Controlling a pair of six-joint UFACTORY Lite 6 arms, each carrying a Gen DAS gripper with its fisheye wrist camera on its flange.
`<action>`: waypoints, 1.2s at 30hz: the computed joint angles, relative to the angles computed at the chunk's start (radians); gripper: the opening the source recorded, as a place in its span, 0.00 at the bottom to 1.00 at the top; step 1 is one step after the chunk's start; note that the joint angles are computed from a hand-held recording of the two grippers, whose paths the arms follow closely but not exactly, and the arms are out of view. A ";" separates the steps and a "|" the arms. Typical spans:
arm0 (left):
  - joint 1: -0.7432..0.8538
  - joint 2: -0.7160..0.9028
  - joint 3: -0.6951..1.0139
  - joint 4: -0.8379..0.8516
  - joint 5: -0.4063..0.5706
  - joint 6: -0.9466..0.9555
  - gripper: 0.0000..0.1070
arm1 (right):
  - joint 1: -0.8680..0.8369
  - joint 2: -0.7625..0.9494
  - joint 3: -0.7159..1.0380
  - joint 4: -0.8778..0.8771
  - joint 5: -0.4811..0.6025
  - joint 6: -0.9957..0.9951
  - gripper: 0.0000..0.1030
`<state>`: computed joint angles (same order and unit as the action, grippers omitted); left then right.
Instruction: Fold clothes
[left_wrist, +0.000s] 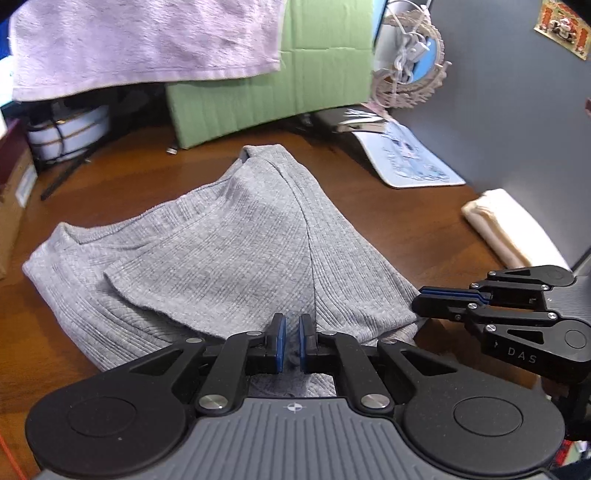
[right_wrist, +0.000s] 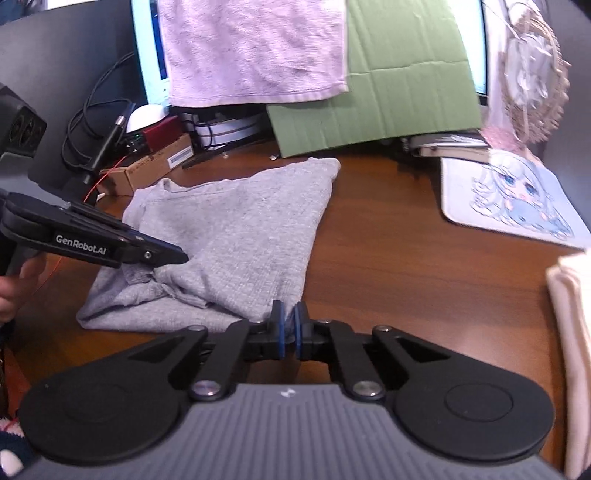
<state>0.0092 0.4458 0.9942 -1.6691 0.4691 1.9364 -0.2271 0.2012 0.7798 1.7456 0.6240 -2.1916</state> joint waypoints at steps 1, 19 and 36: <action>-0.009 -0.001 -0.003 0.016 0.011 -0.017 0.05 | -0.023 -0.018 -0.017 -0.020 0.005 0.010 0.05; -0.109 -0.032 0.052 -0.006 0.055 -0.043 0.05 | -0.282 -0.103 0.034 -0.257 0.139 0.126 0.13; -0.163 0.267 0.348 -0.047 0.001 -0.198 0.07 | 0.067 0.434 0.629 -0.268 -0.028 0.270 0.04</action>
